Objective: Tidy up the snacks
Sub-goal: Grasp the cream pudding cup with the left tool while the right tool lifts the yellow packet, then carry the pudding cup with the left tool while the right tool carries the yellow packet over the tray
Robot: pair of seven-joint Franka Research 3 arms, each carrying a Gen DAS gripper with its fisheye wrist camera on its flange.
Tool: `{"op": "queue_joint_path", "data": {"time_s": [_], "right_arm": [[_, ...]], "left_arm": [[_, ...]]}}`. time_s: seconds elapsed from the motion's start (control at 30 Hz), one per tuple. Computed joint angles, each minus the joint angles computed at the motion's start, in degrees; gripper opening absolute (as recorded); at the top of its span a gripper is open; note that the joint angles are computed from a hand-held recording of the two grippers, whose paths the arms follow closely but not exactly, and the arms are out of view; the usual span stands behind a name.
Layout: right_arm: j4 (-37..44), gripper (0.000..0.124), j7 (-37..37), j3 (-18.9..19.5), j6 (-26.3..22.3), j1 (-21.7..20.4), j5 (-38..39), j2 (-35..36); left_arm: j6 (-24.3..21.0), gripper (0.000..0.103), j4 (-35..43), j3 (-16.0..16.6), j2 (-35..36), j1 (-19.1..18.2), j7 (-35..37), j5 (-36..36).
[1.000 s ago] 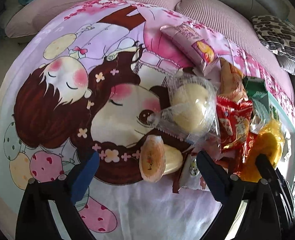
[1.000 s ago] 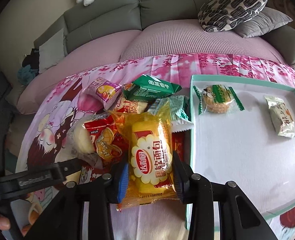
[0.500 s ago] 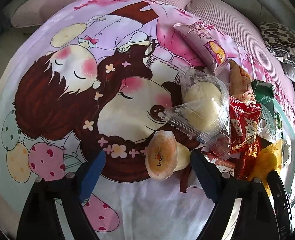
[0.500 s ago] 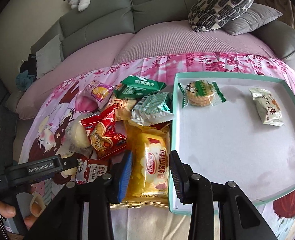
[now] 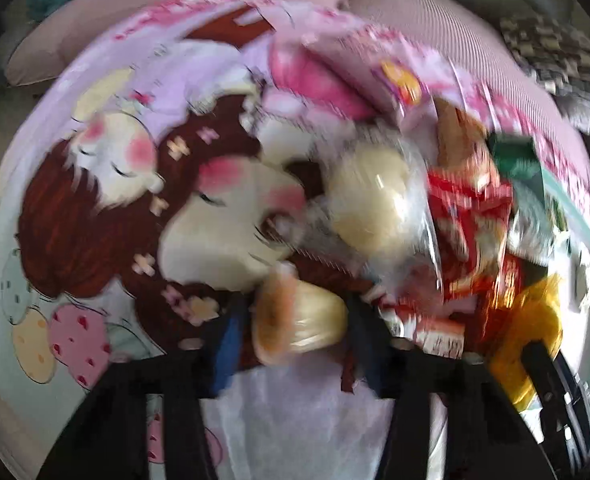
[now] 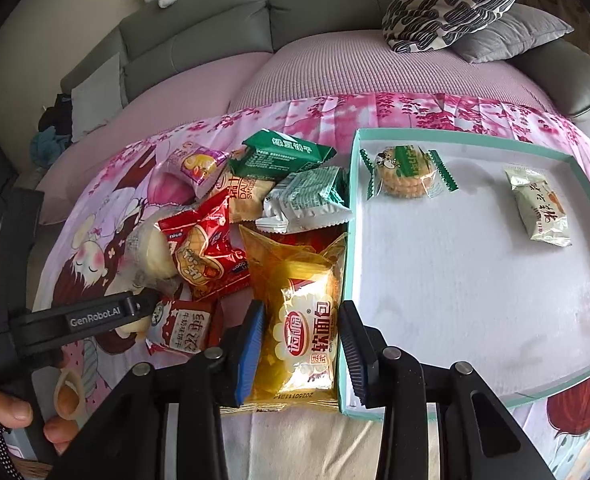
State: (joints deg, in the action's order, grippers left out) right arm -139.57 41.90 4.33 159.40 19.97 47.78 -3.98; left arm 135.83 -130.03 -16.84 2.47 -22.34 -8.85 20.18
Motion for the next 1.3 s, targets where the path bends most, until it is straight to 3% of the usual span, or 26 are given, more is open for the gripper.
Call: {"op": "queue_joint_path", "data": {"time_s": [0.1,0.33,0.7,0.9,1.3], "right_arm": [[-0.34,0.040,0.35,0.10,0.28,0.08,-0.63,-0.25],[-0.98,0.037,-0.30,0.07,0.88,0.71,-0.73,-0.92],[-1.18,0.034,-5.16,-0.67,0.44,1.54,4.04,-2.50],[-1.21,0.034,-9.60,-1.65,-0.49,1.87,9.38,-4.46],[-0.49,0.034,-11.14,-2.58,-2.69,0.79,12.73,-5.27]], "left_arm": [[-3.28,0.047,2.50,-0.15,1.62,-0.50,0.61,1.04],[-0.30,0.043,-0.14,0.16,-0.52,-0.31,-1.78,1.52],[-1.04,0.040,-0.91,-0.36,-2.89,-0.23,-5.71,4.48],[-3.02,0.040,-1.59,-1.20,-5.56,-0.36,-8.75,7.01],[-7.89,0.040,1.01,-2.48,-6.69,-0.71,-12.88,12.65]]}}
